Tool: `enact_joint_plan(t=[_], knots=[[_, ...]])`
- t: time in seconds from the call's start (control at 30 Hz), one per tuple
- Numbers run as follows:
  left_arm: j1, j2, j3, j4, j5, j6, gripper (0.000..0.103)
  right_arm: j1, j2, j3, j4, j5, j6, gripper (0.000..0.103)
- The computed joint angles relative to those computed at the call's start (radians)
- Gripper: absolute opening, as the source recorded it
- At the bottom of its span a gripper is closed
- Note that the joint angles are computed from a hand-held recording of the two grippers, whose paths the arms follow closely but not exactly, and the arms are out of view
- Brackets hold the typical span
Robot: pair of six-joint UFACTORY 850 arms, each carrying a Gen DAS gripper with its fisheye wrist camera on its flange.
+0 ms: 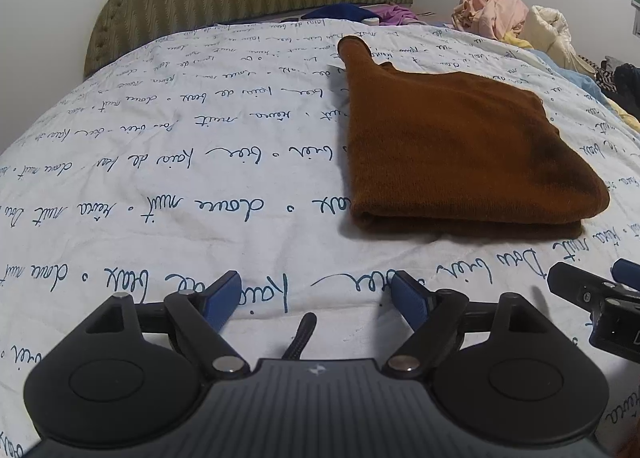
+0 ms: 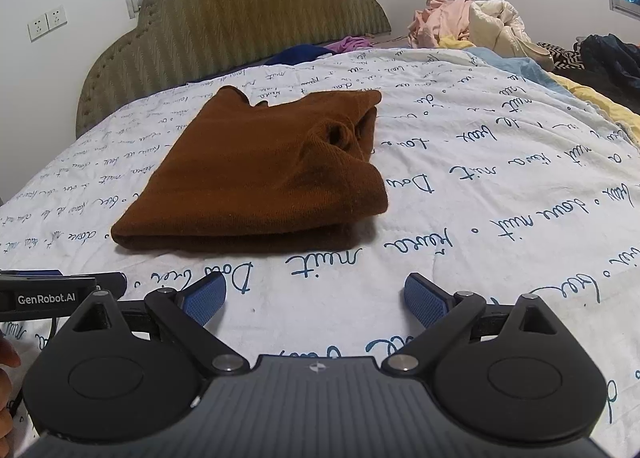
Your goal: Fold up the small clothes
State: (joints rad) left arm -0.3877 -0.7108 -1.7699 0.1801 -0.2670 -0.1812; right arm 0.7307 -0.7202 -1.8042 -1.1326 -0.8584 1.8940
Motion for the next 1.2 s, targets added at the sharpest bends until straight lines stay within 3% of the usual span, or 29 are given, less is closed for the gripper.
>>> enact_joint_plan(t=[0.4,0.67,1.2], knots=[[-0.010,0.006,0.036,0.170,0.051,-0.163,0.089,0.005,-0.013,-0.012,-0.001,-0.014,-0.023,0.099],[-0.013,0.010,0.057,0.322,0.073,-0.322,0.099,0.006,-0.011,-0.003,-0.011,-0.012,-0.013,0.100],[-0.015,0.014,0.076,0.419,0.100,-0.419,0.103,0.007,-0.011,0.002,-0.019,-0.011,-0.001,0.102]])
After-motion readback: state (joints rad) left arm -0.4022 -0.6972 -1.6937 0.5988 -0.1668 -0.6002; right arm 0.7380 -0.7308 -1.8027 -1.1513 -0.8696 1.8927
